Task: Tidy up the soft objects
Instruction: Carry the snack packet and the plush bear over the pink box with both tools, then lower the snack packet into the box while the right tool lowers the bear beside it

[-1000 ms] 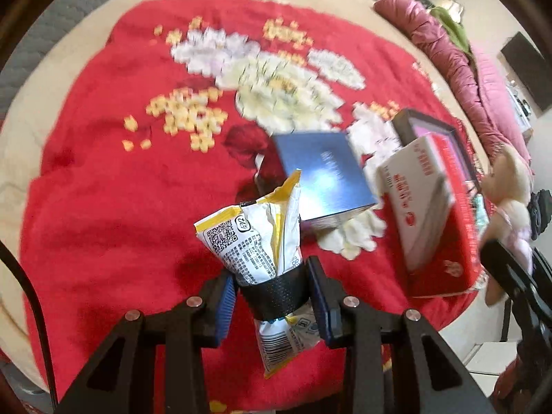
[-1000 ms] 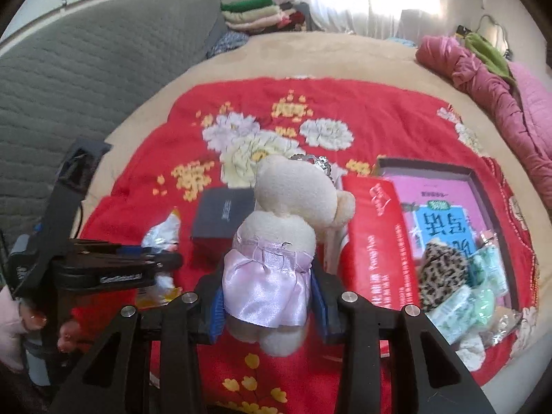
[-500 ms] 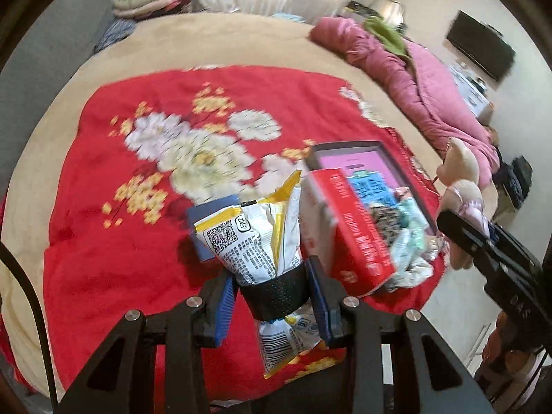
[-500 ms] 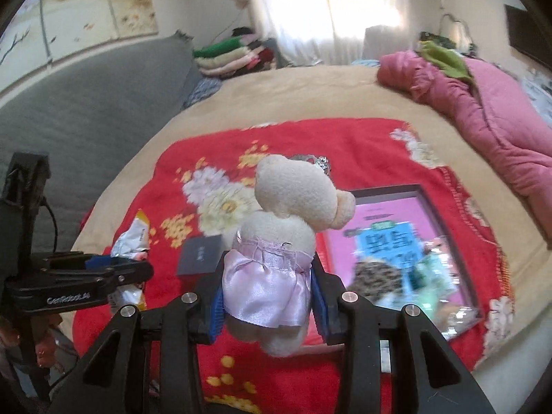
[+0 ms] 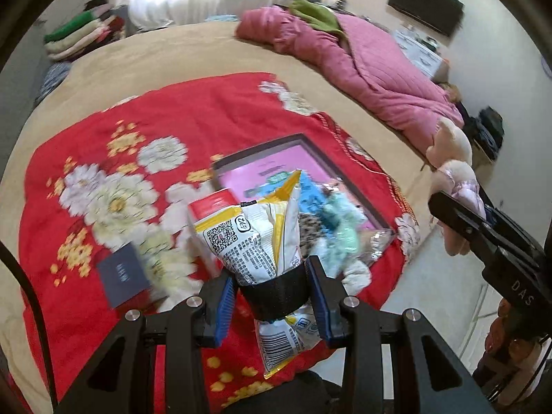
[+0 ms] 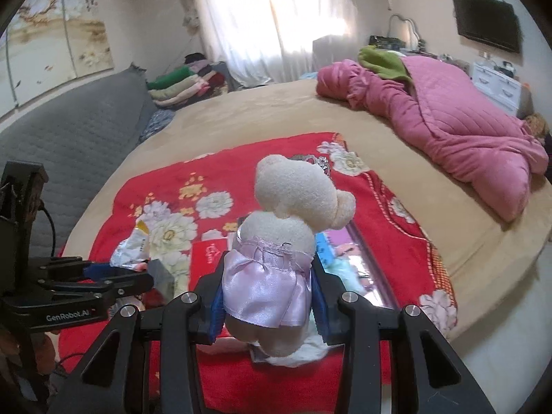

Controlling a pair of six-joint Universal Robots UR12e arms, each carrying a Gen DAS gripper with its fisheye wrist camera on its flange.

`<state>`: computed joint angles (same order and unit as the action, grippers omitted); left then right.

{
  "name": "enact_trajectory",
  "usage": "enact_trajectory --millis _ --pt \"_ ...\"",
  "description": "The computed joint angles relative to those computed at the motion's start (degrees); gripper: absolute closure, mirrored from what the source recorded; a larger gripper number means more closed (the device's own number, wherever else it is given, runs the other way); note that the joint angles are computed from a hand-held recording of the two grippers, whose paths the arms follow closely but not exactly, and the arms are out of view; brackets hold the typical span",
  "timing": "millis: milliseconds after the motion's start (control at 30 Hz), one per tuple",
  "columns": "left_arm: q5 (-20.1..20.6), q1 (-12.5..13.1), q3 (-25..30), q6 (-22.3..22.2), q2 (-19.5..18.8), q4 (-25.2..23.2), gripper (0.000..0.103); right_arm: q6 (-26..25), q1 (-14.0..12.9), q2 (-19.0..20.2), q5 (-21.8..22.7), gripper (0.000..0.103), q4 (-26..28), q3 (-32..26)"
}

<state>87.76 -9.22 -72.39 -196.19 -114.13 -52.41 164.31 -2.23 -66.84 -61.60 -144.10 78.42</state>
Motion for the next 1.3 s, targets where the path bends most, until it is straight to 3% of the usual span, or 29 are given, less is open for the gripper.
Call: enact_trajectory --millis 567,1300 --pt "0.23 -2.76 11.07 5.12 -8.21 -6.86 0.064 0.23 -1.53 2.87 -1.27 0.061 2.89 -2.99" --pt "-5.49 -1.46 17.52 4.19 -15.77 -14.14 0.064 -2.05 -0.42 8.84 -5.78 0.061 12.82 -7.94"
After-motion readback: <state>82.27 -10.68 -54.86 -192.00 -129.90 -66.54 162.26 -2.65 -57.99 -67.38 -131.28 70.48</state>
